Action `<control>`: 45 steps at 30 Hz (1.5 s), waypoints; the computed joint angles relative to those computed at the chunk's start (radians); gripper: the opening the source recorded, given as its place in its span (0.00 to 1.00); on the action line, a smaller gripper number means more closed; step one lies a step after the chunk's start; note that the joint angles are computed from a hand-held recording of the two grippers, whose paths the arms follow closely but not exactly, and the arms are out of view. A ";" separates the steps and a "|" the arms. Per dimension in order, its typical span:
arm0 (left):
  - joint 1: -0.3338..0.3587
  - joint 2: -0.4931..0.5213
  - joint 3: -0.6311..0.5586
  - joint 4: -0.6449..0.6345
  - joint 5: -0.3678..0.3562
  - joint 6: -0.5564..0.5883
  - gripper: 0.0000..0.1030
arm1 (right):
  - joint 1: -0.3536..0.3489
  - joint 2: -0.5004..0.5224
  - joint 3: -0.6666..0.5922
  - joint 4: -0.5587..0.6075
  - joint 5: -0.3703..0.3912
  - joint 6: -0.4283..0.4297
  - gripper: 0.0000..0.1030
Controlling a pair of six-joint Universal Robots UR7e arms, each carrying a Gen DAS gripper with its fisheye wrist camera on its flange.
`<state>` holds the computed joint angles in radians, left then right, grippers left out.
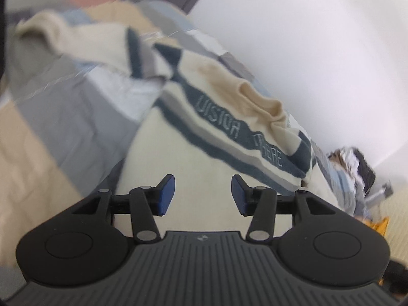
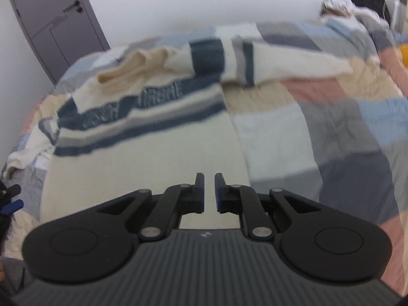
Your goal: Fold large clothes
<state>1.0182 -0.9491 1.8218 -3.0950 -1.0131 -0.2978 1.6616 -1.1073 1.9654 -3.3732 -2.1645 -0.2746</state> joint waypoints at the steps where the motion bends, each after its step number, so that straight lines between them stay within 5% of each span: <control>1: -0.007 0.017 -0.016 -0.004 0.009 0.032 0.53 | 0.001 0.006 -0.008 -0.005 0.016 -0.008 0.12; 12: 0.004 0.238 -0.235 0.034 -0.005 0.262 0.53 | -0.014 0.195 -0.119 -0.137 0.145 -0.072 0.12; 16: 0.042 0.296 -0.299 0.066 -0.014 0.279 0.53 | -0.032 0.266 -0.174 -0.176 0.141 -0.138 0.12; 28: 0.108 0.407 -0.453 0.121 -0.029 0.363 0.53 | -0.078 0.378 -0.318 -0.088 0.119 -0.153 0.12; 40: 0.102 0.419 -0.429 0.094 -0.006 0.426 0.54 | -0.091 0.417 -0.365 -0.025 0.066 -0.139 0.12; 42: 0.100 0.414 -0.419 0.091 -0.005 0.420 0.54 | -0.100 0.392 -0.355 0.008 0.099 -0.070 0.19; 44: 0.098 0.412 -0.410 0.084 -0.001 0.416 0.54 | -0.116 0.363 -0.333 0.018 0.157 0.020 0.56; 45: 0.096 0.412 -0.407 0.080 0.002 0.417 0.54 | -0.121 0.353 -0.320 0.010 0.170 0.054 0.65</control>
<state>1.1141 -0.5367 1.4145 -3.0146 -1.0108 0.1187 1.5411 -0.7546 1.6455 -3.3635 -1.9945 -0.2208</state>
